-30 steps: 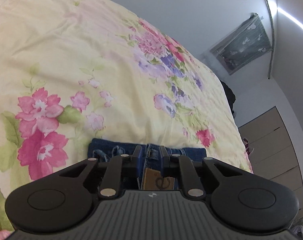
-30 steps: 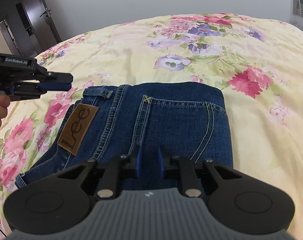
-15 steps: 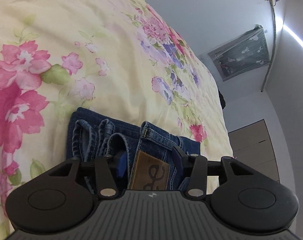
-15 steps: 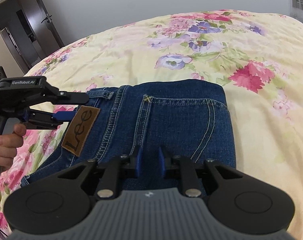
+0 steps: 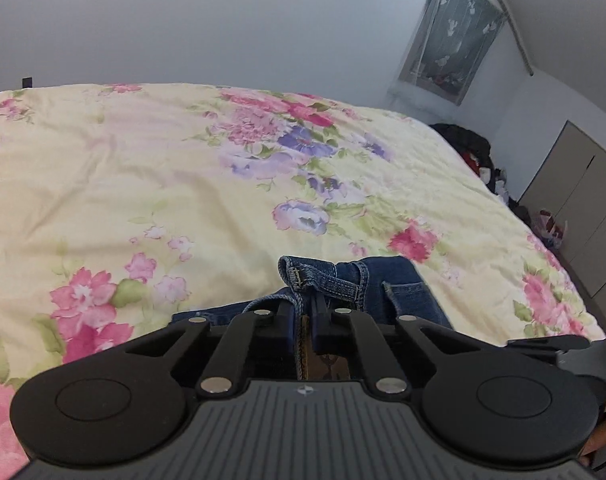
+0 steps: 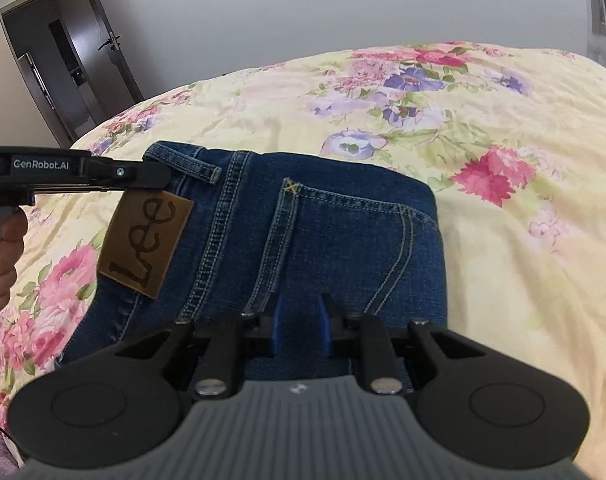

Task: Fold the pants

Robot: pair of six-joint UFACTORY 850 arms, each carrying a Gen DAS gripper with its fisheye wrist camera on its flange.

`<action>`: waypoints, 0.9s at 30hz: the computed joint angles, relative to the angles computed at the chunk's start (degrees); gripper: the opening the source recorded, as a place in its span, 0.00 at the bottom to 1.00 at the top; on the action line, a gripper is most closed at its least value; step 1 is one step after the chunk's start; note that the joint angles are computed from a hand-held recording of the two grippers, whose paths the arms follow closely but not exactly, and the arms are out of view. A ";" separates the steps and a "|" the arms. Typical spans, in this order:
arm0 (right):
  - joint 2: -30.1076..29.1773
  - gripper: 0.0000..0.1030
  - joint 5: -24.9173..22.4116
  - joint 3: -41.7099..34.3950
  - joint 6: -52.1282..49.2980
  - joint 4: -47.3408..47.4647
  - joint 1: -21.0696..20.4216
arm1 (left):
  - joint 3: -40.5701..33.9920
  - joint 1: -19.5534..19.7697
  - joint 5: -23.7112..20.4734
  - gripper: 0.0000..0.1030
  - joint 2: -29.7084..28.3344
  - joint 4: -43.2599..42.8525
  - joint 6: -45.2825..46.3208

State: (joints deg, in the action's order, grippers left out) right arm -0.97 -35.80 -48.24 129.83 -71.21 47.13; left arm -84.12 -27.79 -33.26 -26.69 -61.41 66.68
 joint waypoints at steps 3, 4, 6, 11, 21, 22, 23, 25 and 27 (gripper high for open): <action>1.46 0.16 -2.93 -0.05 -2.12 2.41 0.97 | -1.13 0.56 1.55 0.08 -2.69 5.44 -5.31; 1.67 0.16 -3.74 -0.34 -4.14 3.93 0.94 | -1.24 0.93 1.55 0.08 -3.65 5.27 -5.79; 1.55 0.16 -6.09 -1.22 -8.47 6.63 0.42 | -1.65 1.40 1.35 0.08 -5.13 4.94 -6.64; -1.20 0.13 -5.48 -3.72 -15.32 8.22 -5.29 | -4.39 1.88 -0.35 0.10 -8.69 5.34 -9.16; -10.97 0.01 5.30 -7.92 -19.17 14.00 -16.06 | -6.77 2.50 -2.52 0.12 -11.77 3.82 -6.95; -11.42 0.01 5.40 -7.93 -18.30 13.25 -16.18 | -6.99 2.49 -2.62 0.13 -11.91 4.06 -7.33; -11.75 0.00 5.18 -8.07 -18.24 13.01 -16.17 | -7.18 2.50 -2.84 0.14 -11.96 4.51 -8.04; -11.78 0.00 4.47 -8.55 -20.12 14.40 -15.97 | -7.59 2.46 -3.09 0.18 -11.80 6.50 -10.53; -10.93 0.00 3.39 -8.90 -22.41 16.64 -15.54 | -7.87 2.63 -4.00 0.21 -11.29 8.40 -13.92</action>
State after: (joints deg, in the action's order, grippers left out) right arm -11.90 -32.40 -57.14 107.42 -54.57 31.59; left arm -91.99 -25.16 -37.26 -37.99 -53.01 52.75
